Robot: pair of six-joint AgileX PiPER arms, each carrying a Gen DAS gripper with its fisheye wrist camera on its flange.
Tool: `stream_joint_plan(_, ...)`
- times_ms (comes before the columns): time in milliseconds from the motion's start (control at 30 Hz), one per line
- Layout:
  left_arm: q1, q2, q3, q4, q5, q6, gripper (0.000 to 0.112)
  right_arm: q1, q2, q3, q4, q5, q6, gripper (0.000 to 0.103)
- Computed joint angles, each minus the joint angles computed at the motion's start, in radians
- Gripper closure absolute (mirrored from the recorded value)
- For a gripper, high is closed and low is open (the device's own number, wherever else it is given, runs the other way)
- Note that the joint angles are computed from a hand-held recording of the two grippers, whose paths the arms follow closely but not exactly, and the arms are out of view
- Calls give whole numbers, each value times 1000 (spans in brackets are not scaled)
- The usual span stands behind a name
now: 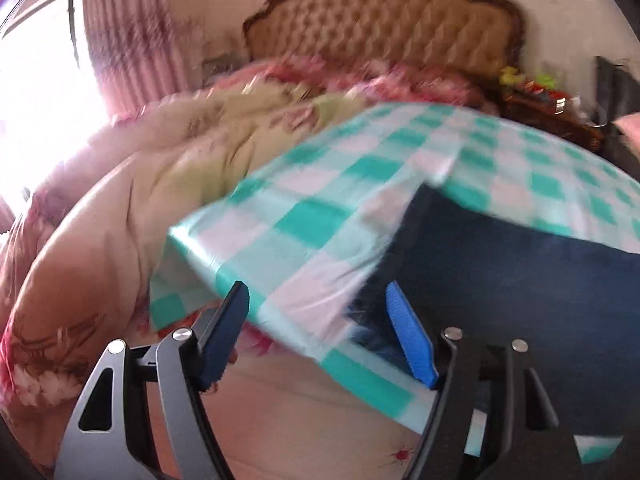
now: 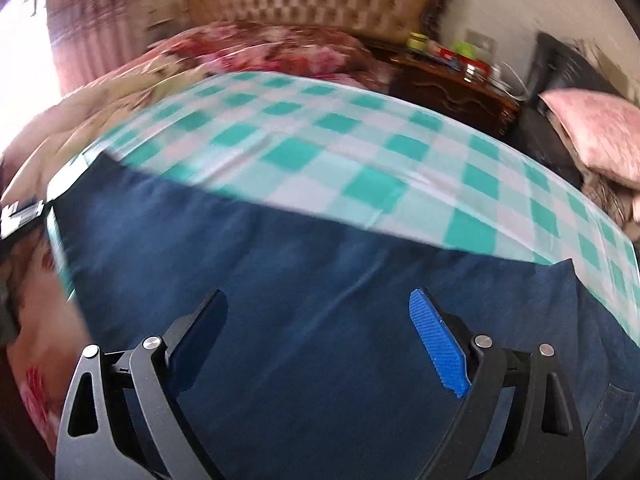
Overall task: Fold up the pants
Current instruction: 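Grasp the folded edge of the jeans with the left tool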
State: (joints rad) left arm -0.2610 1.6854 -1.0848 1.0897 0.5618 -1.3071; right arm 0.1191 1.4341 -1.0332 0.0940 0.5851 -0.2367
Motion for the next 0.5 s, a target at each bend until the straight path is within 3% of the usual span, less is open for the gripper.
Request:
stream_joint_plan(100,-98,-36,49,73,-54,11,41,38,-24,44,-11,9,21,16)
stream_joint_plan(267,-238,31,63,98,8,59,41,88,-40,110,-73,-8,79,16)
stream_joint_plan(367,-253,45,89,165,26,-27,35,101,-35,130,-102,-16,104,16)
stream_joint_plan(467,-260,33,83,132,73,-39,36,104,-15,140,-125,-16,135,16)
stream_joint_plan(500,-267,11,97,133,53,-49,36,108,-10,143,-140,-17,154,16)
